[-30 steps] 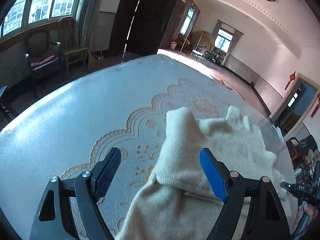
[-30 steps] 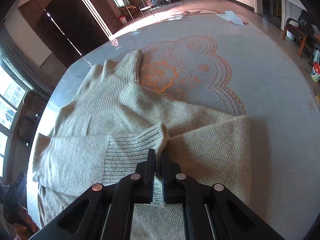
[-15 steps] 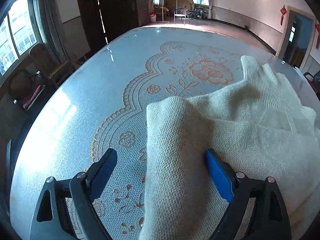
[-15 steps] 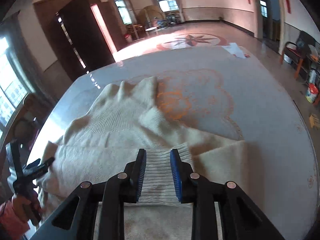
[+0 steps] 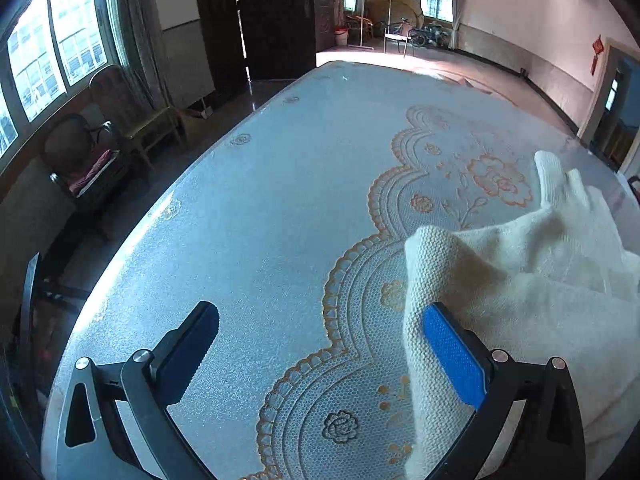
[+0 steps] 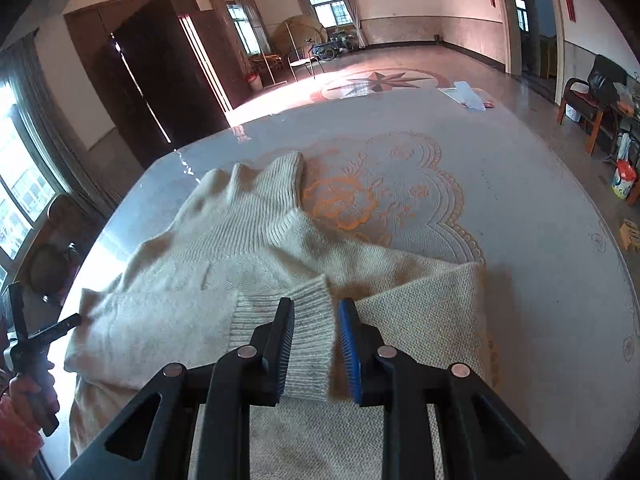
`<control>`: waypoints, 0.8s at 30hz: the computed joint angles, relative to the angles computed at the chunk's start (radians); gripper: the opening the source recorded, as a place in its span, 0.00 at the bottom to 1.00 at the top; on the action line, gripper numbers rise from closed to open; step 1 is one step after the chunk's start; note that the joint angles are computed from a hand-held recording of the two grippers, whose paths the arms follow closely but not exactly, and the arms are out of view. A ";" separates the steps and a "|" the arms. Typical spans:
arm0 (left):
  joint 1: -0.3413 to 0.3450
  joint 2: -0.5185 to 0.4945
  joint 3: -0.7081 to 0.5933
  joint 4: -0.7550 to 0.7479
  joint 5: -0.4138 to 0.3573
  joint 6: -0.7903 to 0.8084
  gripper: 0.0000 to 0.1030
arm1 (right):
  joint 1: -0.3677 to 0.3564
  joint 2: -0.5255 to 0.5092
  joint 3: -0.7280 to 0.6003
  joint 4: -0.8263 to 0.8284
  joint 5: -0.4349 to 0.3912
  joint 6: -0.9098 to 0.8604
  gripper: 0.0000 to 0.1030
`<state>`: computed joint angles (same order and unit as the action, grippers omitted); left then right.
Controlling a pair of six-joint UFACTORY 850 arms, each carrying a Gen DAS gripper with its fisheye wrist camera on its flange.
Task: Fold clothes
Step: 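Grasp the sweater hem with the left gripper while the right gripper holds the cuff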
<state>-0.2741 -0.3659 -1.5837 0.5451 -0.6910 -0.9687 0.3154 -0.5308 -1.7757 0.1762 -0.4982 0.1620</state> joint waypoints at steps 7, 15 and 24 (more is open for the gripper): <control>-0.080 -0.126 -0.132 0.017 -0.109 0.185 1.00 | 0.079 -0.134 -0.159 -0.103 -0.173 -0.136 0.22; -0.074 -0.080 -0.068 0.146 -0.127 0.048 1.00 | 0.034 -0.117 -0.129 -0.076 -0.174 -0.045 0.19; -0.039 -0.046 -0.005 0.001 -0.081 0.029 1.00 | 0.050 -0.116 -0.131 -0.075 -0.167 -0.058 0.24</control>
<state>-0.3131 -0.4117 -1.5891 0.5462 -0.7716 -0.9393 0.3651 -0.6469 -1.9062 0.1011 -0.6652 0.1044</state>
